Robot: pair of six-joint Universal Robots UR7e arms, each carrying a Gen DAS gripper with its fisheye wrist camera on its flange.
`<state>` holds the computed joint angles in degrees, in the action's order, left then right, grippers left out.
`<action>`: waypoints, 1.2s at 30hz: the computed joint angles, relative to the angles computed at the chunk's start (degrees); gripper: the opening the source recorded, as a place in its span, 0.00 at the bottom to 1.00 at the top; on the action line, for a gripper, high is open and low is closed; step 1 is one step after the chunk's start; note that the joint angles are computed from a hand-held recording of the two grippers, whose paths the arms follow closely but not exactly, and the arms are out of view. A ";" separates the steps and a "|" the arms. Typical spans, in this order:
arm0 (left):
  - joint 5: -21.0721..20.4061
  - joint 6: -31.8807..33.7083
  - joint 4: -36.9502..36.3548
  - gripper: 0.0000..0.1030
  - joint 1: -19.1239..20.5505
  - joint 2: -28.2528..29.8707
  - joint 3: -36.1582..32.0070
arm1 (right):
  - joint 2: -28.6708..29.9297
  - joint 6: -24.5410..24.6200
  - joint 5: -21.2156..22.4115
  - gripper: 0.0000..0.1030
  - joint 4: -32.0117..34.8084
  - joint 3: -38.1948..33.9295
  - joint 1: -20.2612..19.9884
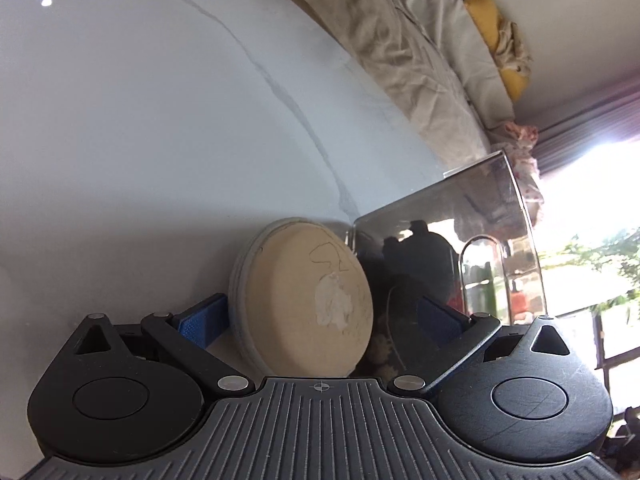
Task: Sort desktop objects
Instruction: 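Grasp the beige round case with the left gripper, then carry the beige case over the bin and open the left gripper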
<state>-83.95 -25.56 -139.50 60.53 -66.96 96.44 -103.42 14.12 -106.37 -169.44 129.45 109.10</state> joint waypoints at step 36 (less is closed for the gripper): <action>5.30 2.67 17.42 0.39 -17.87 9.72 -28.37 | -8.74 1.02 20.18 0.88 -7.98 10.78 -13.31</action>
